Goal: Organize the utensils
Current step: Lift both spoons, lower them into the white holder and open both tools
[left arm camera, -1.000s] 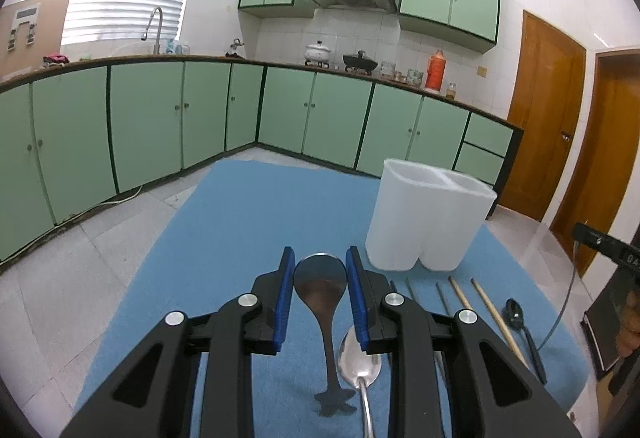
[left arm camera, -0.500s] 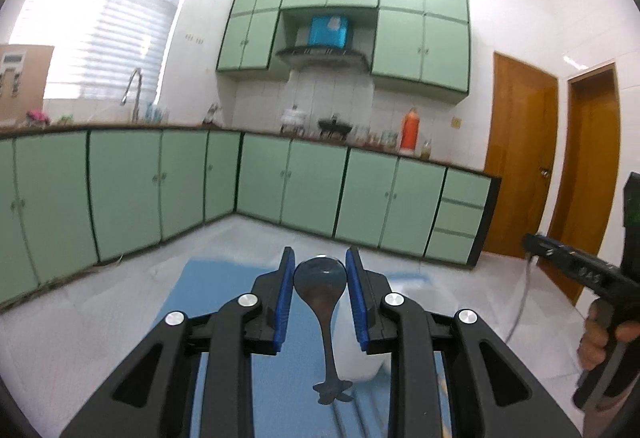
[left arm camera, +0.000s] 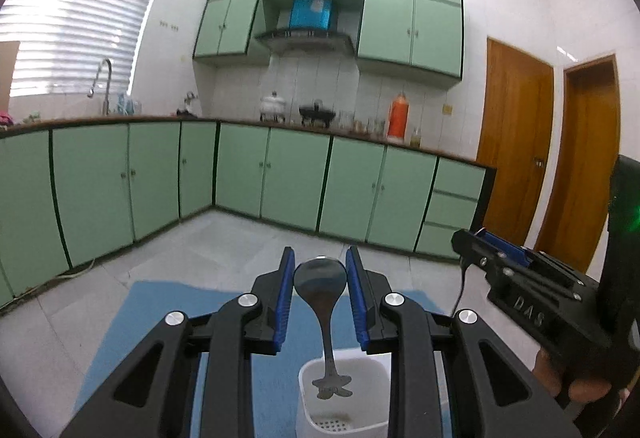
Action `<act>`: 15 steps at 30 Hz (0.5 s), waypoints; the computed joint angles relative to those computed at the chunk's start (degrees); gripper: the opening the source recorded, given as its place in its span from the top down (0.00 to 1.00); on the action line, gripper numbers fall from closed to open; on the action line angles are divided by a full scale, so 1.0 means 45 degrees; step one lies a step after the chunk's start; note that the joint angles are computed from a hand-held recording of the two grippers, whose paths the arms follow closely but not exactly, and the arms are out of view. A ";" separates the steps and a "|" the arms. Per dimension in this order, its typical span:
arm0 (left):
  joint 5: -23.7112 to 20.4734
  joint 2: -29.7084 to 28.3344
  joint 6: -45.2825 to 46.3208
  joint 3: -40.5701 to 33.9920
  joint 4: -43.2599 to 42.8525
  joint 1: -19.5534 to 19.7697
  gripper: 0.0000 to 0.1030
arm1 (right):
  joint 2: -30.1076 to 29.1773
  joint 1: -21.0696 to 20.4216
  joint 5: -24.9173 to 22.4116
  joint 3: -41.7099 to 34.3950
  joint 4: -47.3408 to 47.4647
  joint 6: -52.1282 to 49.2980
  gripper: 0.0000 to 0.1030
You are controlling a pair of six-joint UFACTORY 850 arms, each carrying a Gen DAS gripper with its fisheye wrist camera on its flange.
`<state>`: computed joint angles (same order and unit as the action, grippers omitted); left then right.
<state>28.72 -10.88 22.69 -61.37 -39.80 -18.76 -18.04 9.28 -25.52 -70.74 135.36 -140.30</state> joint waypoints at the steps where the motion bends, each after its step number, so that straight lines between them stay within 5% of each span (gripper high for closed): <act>1: -0.0066 -0.0137 -0.0040 -0.0034 0.0074 0.0029 0.75 | -0.0076 -0.0033 -0.0034 0.0072 -0.0329 0.0276 0.73; 12: -0.0970 -0.0727 0.0538 0.0225 -0.0631 0.0098 0.75 | 0.0036 0.0097 0.0048 0.0909 -0.2283 0.2090 0.73; 15: -0.1011 -0.0562 0.0841 0.0411 -0.0880 0.0025 0.73 | 0.0234 0.0210 0.0183 0.1233 -0.1450 0.1261 0.62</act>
<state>24.17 -13.41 26.47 -59.53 -43.76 -18.65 -16.99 10.23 -24.69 -65.19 128.84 -134.62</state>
